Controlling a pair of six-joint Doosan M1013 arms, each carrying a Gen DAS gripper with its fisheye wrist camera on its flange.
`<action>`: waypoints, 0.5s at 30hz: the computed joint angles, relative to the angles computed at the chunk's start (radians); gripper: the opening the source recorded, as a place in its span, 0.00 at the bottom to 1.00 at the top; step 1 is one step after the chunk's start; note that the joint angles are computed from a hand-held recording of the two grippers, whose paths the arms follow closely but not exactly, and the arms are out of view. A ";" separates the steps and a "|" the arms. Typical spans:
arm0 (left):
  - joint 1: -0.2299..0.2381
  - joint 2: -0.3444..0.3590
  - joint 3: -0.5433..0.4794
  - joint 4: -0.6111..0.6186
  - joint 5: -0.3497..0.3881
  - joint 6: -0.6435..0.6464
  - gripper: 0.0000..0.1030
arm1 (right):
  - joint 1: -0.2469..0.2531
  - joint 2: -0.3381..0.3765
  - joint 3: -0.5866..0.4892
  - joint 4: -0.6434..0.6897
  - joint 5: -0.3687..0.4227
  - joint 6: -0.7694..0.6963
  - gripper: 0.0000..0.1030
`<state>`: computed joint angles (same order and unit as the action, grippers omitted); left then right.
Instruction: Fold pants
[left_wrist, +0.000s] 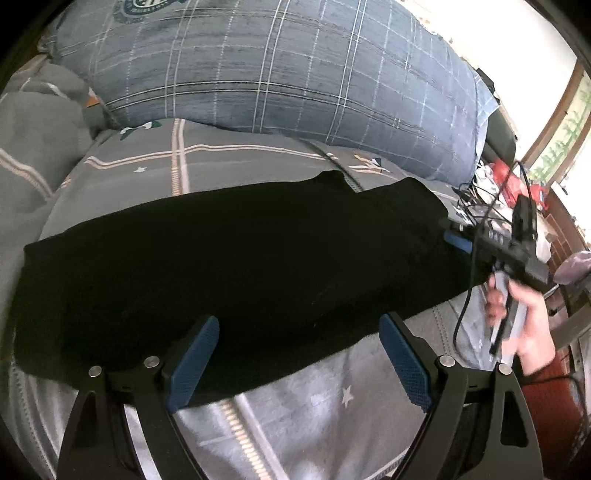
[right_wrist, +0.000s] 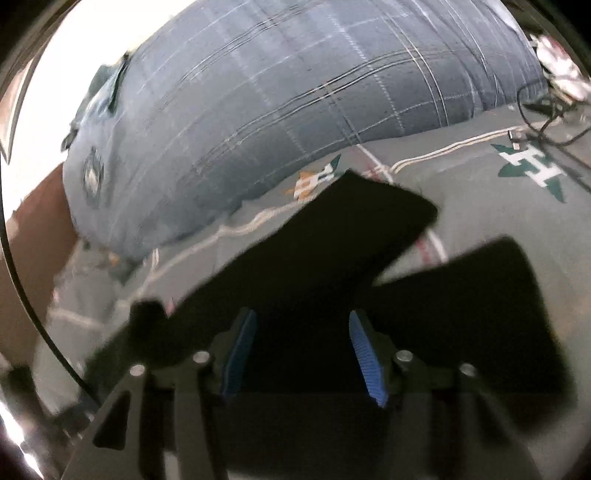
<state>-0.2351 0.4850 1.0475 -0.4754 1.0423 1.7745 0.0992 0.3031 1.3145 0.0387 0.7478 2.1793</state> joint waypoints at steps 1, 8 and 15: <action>-0.003 0.007 -0.007 0.003 0.000 -0.001 0.86 | -0.009 0.007 -0.005 0.019 -0.005 0.001 0.53; -0.016 0.036 -0.035 0.029 0.013 -0.020 0.86 | -0.036 0.045 -0.040 0.030 0.008 0.056 0.04; -0.003 0.046 -0.052 -0.006 0.025 -0.056 0.86 | -0.003 -0.077 0.062 -0.089 -0.128 0.129 0.04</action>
